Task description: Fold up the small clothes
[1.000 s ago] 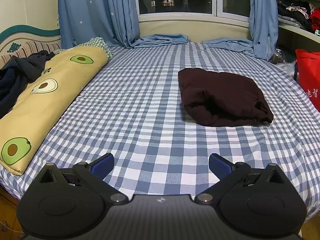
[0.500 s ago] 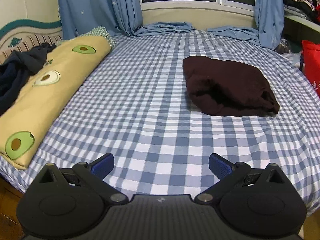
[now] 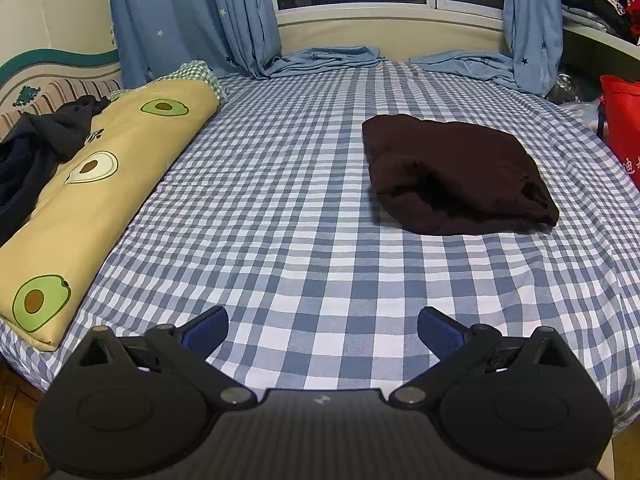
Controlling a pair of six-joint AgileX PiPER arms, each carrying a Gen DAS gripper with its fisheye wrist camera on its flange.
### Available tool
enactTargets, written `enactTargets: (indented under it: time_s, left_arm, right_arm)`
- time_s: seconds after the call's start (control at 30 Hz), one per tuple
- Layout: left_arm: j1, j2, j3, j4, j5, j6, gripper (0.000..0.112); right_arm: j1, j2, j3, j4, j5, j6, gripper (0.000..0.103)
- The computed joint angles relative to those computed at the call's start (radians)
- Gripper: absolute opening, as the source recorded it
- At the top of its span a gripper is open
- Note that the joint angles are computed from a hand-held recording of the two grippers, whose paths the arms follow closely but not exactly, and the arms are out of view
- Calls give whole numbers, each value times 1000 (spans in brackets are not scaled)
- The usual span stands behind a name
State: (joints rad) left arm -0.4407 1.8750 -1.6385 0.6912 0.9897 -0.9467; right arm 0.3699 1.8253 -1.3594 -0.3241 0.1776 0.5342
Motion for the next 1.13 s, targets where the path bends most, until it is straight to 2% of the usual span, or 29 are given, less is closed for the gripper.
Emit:
enactTargets:
  time_s: [0.43,0.53,0.7,1.13]
  left_arm:
    - [16,13,-23,-41,-7,43,102]
    - [24,16,-25,-55,-8,51,102]
    - [31,18,-20,-57,-8,68,102]
    - [47,34,-45,-60,5,83,102]
  right_arm:
    - [2,12,-19,23,19,-26,103]
    - [9,16,-22,-47,23,31,103]
    - [14,27,-33,-61,28,41,103]
    - [28,65,-89,-18,60,0,103]
